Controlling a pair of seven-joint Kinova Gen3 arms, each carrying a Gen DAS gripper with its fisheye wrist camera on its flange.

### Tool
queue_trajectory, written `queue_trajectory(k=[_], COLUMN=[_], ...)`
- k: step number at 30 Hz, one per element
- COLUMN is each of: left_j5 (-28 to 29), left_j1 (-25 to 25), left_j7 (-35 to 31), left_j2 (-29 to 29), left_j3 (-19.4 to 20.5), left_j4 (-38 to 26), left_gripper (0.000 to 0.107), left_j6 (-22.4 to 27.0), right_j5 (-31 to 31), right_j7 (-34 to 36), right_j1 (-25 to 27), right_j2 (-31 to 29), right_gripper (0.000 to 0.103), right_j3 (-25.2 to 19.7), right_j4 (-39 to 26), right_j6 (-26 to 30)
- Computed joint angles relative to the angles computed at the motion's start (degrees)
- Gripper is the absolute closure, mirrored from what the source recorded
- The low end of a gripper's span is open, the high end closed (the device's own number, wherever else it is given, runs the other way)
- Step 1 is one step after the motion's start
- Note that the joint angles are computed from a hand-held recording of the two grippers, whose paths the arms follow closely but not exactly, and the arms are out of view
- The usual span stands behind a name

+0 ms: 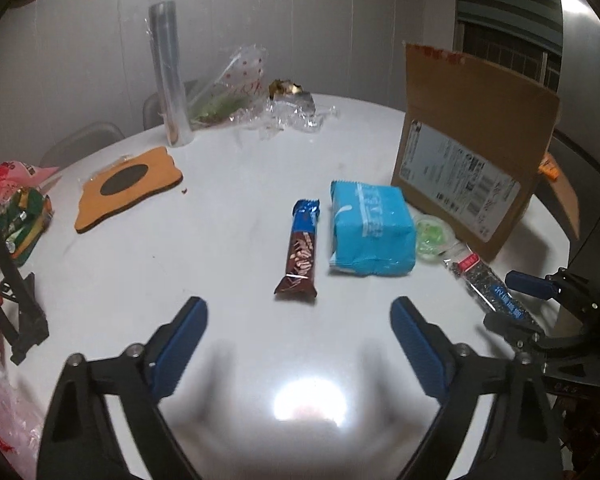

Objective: Organize snacks
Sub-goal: 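Move the left tool to the chocolate bar while the right tool approaches the sesame candy packet, then close the left tool on the chocolate bar while the right tool grips the sesame candy packet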

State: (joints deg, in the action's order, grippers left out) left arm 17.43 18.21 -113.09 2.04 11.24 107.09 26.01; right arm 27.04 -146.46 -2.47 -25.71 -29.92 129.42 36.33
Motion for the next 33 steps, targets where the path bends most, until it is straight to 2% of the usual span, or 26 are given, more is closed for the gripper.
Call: queue_trajectory(k=[2,4,6,11,13,15,18,23,29,33], left_j5=[-2.06,-2.46,-2.51,-8.04,-9.72,-10.85,-10.96,-12.91,-12.66,-12.44], left_j1=[0.43,0.36,0.27,2.09,2.69,3.11,2.92,4.24,3.50,3.01], left_j7=[1.81,2.13,2.15,7.00,8.50,9.41,8.20,10.13,9.53,9.40], left_j2=[1.04,1.81,3.17,6.91,8.41,9.77,11.70,12.96,11.78,8.48], left_j3=[0.01,0.09,0.30,0.07,0.01,0.02,0.84,0.18,0.51,0.10], left_j4=[-0.74,-1.45,-2.65,-6.69,-8.37,-10.00,-12.23,-13.44,-11.76,-7.76], left_gripper=[0.027,0.028,0.029,0.044,0.049,0.052,0.063,0.083,0.085,0.085], left_j6=[0.34,0.78,1.51,3.98,4.80,5.74,7.24,7.57,7.08,6.37], right_j5=[1.37,2.34,2.23,4.18,4.65,4.29,3.84,3.32,3.66,3.56], right_j7=[-1.76,-2.93,-2.84,-4.80,-5.79,-5.91,-5.43,-4.71,-5.31,-5.52], right_j1=[1.82,2.46,1.59,2.33,1.91,1.31,1.15,1.71,2.05,1.89], right_j2=[0.52,0.94,0.93,1.72,1.34,1.08,0.87,1.01,0.76,0.77], right_gripper=[0.057,0.065,0.065,0.063,0.058,0.058,0.058,0.058,0.058,0.058], right_j3=[-1.99,-2.60,-0.86,-2.47,-1.93,-0.81,-0.35,-0.62,-1.31,-0.98], right_j4=[0.30,0.30,0.76,-0.31,0.24,0.87,1.21,0.74,0.80,0.88], right_j6=[-0.09,-0.12,-1.28,0.33,-0.75,-2.12,-2.72,-2.08,-1.33,-1.75])
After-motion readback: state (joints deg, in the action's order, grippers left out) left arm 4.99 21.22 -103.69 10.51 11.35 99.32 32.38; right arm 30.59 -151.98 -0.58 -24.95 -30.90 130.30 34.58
